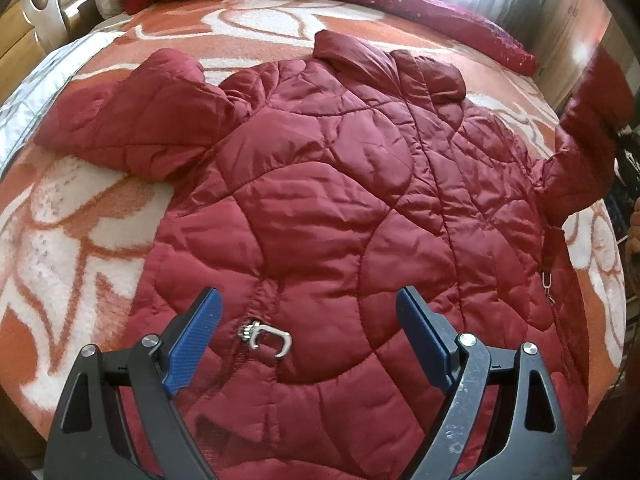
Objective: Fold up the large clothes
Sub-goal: 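Grasp the jacket sleeve cuff with the right tool and lift it, then fold the held sleeve across the jacket body with the right tool, release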
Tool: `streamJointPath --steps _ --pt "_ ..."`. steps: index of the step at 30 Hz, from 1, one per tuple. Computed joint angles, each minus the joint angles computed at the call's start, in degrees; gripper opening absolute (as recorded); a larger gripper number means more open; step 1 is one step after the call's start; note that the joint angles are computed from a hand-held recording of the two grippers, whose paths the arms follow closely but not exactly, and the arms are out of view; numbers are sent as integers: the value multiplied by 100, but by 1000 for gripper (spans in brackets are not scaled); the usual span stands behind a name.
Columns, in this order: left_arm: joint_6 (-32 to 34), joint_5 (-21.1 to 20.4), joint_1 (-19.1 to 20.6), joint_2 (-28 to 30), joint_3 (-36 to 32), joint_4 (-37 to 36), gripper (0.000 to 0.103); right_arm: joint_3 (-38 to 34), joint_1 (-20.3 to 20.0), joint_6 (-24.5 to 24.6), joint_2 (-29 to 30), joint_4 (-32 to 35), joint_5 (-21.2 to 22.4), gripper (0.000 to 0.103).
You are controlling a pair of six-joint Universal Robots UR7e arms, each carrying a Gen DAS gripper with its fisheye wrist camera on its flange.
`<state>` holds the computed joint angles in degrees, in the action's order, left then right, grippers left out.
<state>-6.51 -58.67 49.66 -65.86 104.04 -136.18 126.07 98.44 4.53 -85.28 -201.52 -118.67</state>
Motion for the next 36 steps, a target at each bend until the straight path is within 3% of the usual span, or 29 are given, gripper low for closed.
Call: streamJointPath --steps 7,16,28,36 --pt "50 -160 185 -161 -105 74 90 -935 598 -211 1395 920 349 8" --pt "189 -412 400 -356 -235 114 90 -1903 846 -250 2978 1936 -205 8" --pt "130 -1031 661 -55 -883 456 90 -2587 975 -137 3728 2395 -723 14" --pt "36 -1913 864 402 -1773 982 90 -2475 1018 -398 3722 2594 -878 17"
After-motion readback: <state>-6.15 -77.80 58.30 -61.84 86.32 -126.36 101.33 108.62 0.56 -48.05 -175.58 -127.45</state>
